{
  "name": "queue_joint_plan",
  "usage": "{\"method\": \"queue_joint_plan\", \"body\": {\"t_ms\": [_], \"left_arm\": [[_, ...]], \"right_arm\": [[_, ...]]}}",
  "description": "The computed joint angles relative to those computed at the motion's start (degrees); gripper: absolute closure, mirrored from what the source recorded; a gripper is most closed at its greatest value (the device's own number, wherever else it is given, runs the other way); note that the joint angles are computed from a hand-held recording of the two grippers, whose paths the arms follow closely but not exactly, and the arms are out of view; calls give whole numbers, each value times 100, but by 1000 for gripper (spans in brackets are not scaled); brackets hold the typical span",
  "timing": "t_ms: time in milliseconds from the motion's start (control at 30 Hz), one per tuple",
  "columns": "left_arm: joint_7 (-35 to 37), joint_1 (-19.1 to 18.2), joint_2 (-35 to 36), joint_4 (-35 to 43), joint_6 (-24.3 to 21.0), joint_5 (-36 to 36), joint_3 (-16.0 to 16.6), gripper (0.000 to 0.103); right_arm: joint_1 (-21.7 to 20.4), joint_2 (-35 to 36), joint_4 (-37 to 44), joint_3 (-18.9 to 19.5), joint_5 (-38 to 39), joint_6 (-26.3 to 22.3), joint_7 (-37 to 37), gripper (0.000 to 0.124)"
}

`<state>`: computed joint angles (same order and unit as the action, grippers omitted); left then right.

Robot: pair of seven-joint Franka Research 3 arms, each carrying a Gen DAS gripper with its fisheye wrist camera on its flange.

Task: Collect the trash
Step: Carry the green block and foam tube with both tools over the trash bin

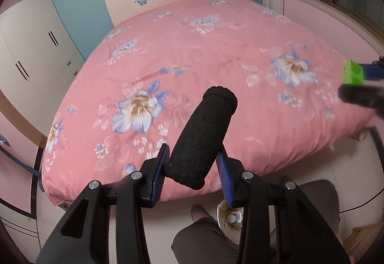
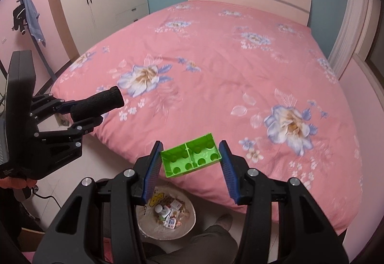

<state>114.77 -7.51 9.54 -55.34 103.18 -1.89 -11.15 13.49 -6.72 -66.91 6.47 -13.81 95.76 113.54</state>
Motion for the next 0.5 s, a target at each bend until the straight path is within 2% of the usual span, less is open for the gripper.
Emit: {"method": "queue_joint_plan", "body": {"t_ms": [500], "left_arm": [[384, 9, -932, -2402, 512, -17, 86, 61]], "right_arm": [[-153, -655, -1983, -28, 742, 502, 83, 75]]}}
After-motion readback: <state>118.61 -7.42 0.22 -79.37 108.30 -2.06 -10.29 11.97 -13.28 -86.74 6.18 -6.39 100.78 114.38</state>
